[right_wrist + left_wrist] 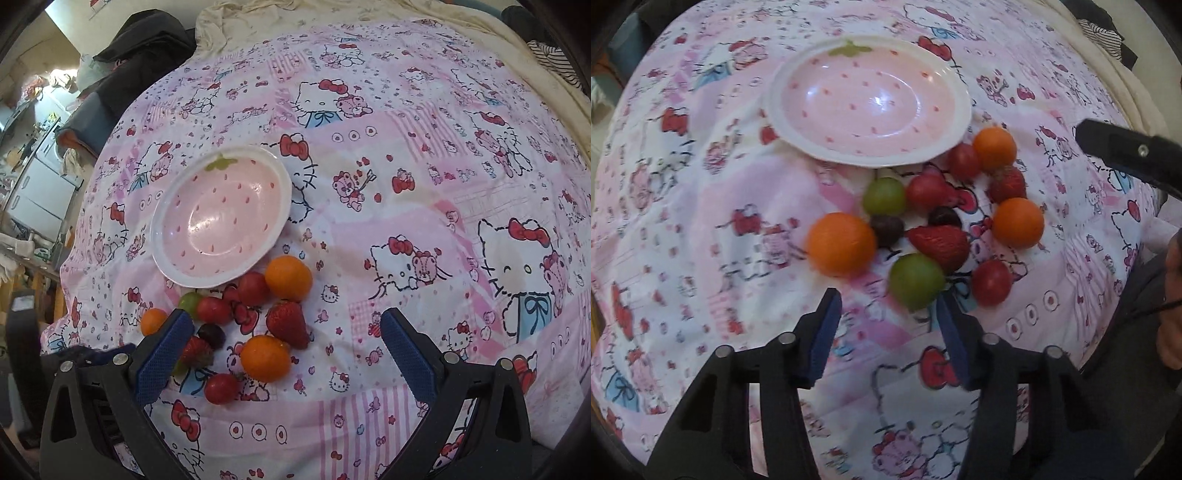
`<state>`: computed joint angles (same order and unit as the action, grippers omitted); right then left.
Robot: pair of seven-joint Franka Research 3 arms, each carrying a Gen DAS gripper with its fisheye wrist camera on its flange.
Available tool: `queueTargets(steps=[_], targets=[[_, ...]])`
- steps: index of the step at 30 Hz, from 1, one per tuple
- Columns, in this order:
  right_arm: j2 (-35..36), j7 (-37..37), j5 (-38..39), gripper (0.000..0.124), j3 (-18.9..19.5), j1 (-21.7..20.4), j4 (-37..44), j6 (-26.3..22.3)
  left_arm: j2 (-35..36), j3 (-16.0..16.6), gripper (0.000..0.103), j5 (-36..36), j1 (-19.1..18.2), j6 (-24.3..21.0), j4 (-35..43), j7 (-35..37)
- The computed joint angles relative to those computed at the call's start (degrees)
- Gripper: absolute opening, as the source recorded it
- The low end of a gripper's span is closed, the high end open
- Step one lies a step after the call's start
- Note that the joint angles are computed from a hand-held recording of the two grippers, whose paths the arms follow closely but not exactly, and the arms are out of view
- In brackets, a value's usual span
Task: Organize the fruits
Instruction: 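Lower the left tool onto the green lime and close its fingers, then grasp a mandarin with the right tool while the left tool lifts the lime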
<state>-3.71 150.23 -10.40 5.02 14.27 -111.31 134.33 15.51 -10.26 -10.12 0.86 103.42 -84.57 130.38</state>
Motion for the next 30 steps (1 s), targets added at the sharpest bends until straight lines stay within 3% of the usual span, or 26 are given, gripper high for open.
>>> queueTargets(steps=[7,12,18,22,28,30], targets=[[-0.35,1.05,-1.67,0.103,-0.06,-0.23,-0.13,0.07,1.94,-0.60,0.048,0.00,-0.82,-0.15,1.25,-1.55],[-0.43,1.25,-0.98,0.103,-0.08,-0.41,-0.42,-0.36,2.10,-1.01,0.028,-0.83,-0.81,-0.01,0.79,-0.84],[-0.14,0.71,-0.89,0.103,-0.10,-0.32,-0.08,-0.93,2.43,-0.85,0.027,-3.98,0.84,-3.70,3.52,-0.51],[-0.69,-3.32,6.19,0.102,-0.86,-0.27,-2.17,2.10,2.27,-0.28,0.027,-5.79,2.17,-5.03,6.22,-0.41],[0.91,-12.21,23.48,0.066,-1.89,-0.08,-3.35,1.07,2.39,0.36,0.027,-5.47,3.13,0.74,7.90,-0.76],[2.10,-13.63,26.05,0.060,-1.85,-0.07,-2.71,-0.34,3.29,0.42,0.027,-5.29,3.36,1.69,9.02,-1.30]])
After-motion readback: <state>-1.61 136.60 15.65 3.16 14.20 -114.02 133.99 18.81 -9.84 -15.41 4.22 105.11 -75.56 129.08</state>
